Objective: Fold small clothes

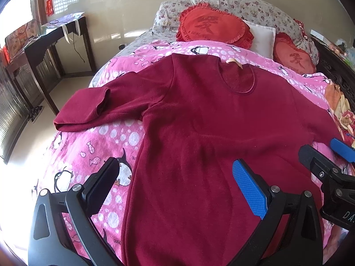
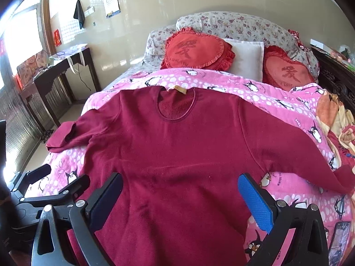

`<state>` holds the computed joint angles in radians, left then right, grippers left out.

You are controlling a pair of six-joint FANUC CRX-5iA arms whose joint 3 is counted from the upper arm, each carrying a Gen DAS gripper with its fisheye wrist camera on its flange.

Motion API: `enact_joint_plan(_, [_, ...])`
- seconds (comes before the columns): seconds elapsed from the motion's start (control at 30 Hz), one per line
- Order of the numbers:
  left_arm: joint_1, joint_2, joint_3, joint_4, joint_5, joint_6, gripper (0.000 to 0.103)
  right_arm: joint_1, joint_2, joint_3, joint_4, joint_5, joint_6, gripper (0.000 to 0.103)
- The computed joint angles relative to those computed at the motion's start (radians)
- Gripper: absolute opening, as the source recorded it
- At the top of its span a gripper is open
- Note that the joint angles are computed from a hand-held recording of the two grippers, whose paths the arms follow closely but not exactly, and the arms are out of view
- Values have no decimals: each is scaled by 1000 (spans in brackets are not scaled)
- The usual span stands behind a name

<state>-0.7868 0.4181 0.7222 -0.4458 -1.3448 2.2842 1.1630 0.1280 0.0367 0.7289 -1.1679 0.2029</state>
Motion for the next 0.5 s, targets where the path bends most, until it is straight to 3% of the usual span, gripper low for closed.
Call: enact_joint_plan(0.5, [6,7,1,-2,-8,2,102,-15,31,44,-62,-24,35,103])
